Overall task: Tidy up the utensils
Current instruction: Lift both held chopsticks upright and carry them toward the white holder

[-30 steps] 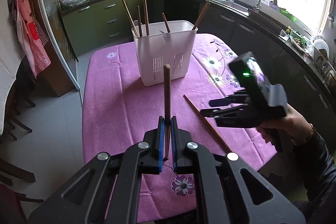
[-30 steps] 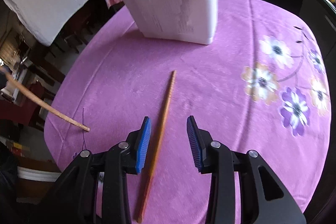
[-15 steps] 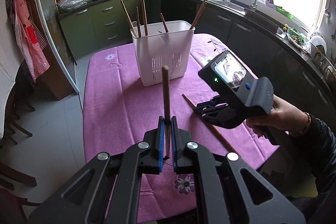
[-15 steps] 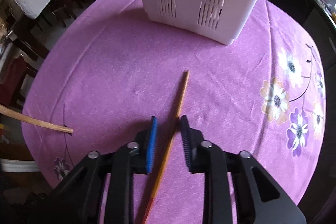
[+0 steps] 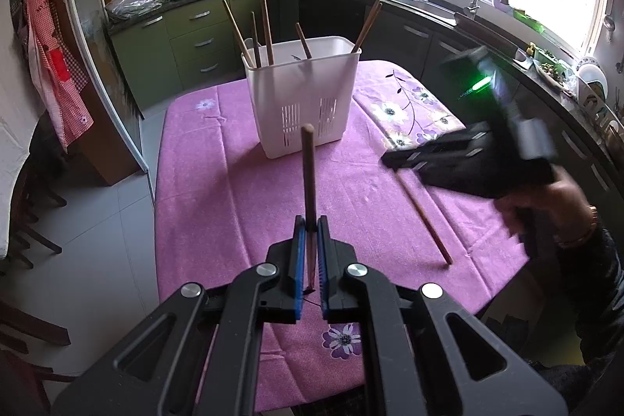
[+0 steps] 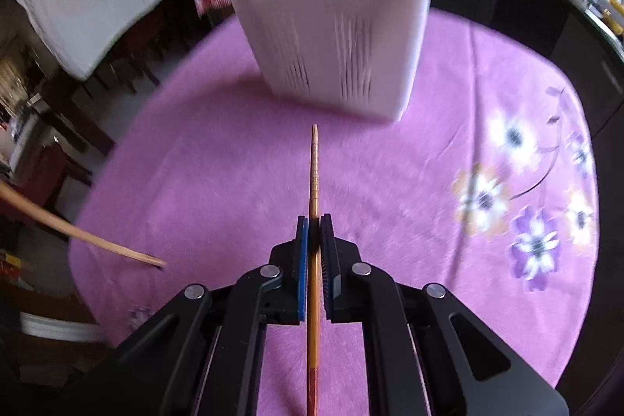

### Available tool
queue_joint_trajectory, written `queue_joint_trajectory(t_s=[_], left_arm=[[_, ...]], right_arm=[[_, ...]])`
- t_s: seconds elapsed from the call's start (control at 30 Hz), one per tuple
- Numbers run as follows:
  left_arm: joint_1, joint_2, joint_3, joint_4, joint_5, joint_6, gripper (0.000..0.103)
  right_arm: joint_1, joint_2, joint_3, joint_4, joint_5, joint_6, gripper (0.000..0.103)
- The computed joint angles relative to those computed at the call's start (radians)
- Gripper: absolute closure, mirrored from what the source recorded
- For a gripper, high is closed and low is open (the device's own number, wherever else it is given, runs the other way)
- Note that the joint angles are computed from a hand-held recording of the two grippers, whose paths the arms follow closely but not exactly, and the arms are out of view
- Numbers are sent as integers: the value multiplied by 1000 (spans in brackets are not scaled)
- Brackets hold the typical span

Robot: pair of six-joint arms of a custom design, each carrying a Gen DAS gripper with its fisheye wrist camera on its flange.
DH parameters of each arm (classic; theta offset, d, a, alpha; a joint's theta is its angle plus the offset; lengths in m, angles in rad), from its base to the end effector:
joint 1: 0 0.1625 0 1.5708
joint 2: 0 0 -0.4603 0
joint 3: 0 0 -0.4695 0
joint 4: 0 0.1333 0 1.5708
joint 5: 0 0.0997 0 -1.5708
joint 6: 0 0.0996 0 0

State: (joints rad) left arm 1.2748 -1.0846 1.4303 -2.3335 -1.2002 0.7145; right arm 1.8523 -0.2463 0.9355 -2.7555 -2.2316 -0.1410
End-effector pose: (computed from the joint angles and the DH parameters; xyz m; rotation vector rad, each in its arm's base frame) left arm -0.0671 -0.8008 0.3659 1.1959 2.3801 -0.4472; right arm 0.3288 -0.8770 -0.0456 0.3043 -2.4275 0.6737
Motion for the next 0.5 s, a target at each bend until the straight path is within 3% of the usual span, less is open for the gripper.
queue_joint_trajectory(t_s=[0.23, 0.5], left_arm=[[-1, 0, 0, 0, 2, -2, 97], [1, 1, -2, 0, 1, 0, 97]], right_arm=[[46, -110, 181, -266, -8, -91, 96], [65, -128, 253, -388, -40, -111, 96]])
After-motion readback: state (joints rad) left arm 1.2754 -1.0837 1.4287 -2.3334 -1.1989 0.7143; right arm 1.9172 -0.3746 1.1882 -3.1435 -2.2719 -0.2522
